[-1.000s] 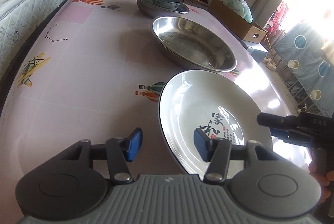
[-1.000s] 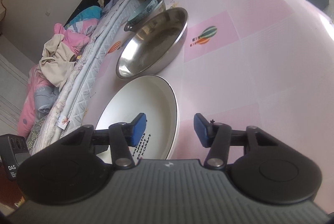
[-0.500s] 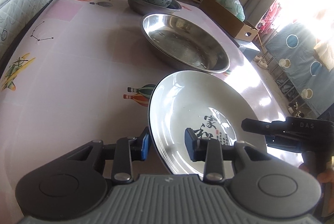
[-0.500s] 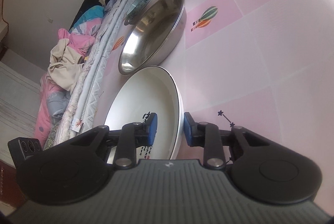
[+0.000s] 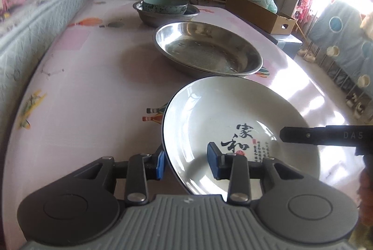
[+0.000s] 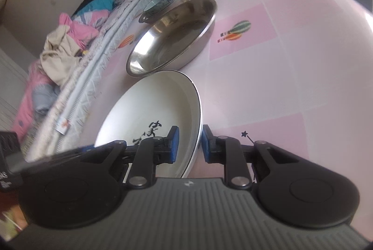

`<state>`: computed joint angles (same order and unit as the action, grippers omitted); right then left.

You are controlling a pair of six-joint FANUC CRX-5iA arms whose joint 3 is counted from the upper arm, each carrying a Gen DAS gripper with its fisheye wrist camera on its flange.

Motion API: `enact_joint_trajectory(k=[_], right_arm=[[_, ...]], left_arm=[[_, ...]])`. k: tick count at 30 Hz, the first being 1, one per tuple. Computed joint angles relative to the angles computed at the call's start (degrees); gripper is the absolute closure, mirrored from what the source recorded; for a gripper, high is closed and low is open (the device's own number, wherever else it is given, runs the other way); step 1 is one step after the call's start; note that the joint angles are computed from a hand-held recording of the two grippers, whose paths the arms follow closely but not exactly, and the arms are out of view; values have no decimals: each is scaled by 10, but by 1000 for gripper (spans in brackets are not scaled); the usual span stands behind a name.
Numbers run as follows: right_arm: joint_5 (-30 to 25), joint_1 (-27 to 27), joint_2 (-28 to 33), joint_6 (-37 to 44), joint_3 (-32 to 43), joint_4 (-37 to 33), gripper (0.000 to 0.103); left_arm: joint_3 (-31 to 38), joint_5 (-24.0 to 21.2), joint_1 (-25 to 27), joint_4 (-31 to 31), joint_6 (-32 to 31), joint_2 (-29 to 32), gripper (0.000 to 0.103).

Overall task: Organize plates and bowls
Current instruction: 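Carry the white plate with both tools over the large steel bowl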

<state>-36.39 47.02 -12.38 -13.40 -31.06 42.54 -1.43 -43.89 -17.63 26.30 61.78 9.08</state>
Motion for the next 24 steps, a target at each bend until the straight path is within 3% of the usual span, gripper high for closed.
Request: enact_joint_trajectory(k=[6,24], right_arm=[[-104,34,40,73,51,10,82],[-126,47,31,56,49,27,82]], left_arm=[[-13,6,7,30,-6,-2,67],[-30,21,6,39,-6,-21,67]])
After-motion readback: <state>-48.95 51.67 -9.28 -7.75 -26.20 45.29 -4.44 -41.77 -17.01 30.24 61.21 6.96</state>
